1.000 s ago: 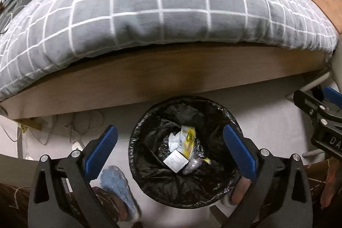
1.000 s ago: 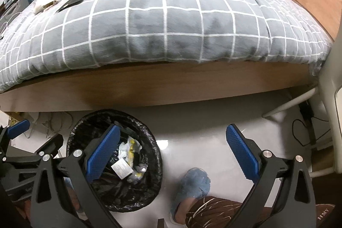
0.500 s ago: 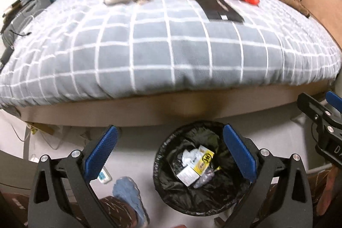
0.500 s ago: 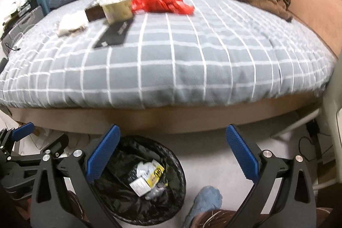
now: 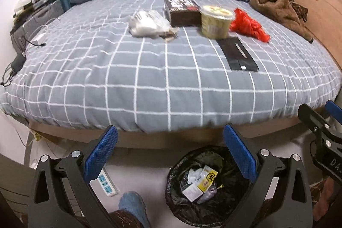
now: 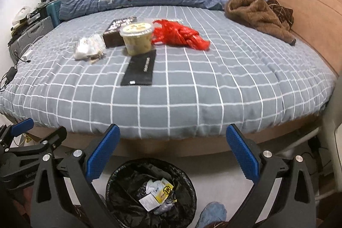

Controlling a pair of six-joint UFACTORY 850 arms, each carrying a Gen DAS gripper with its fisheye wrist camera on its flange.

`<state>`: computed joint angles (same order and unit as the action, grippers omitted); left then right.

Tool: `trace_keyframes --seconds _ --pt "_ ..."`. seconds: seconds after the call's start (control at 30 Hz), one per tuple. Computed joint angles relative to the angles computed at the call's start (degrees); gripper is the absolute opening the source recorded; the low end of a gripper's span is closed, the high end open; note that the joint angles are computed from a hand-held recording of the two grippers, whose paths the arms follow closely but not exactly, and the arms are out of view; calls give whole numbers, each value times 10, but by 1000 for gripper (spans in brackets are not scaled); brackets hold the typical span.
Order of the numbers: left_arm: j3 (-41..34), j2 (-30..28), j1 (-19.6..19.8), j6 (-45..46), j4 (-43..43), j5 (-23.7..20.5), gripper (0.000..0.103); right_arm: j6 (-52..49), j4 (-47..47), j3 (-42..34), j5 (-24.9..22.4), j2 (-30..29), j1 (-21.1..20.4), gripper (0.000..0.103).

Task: Collect trash
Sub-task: 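Raise both tools back toward the items on the bed, then grasp the white cotton-pad bag with the left tool while the right tool grasps the yogurt cup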

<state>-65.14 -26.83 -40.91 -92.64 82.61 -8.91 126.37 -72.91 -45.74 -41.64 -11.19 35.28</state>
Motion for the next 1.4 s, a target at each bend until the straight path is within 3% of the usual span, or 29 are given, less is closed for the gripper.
trace_keyframes --seconds 0.13,0.63,1.03,1.4 --pt "-10 0 8 -1 6 0 97 -12 -3 -17 -6 -9 -3 95" --pt "-120 -58 41 170 -140 -8 97 -61 -31 -88 10 -59 -51 95" --pt "-255 -147 56 425 -382 -30 97 -89 -49 -142 40 -114 -95 95" --pt "-447 -273 71 619 -564 -111 97 -113 -79 -227 79 -179 -150 95"
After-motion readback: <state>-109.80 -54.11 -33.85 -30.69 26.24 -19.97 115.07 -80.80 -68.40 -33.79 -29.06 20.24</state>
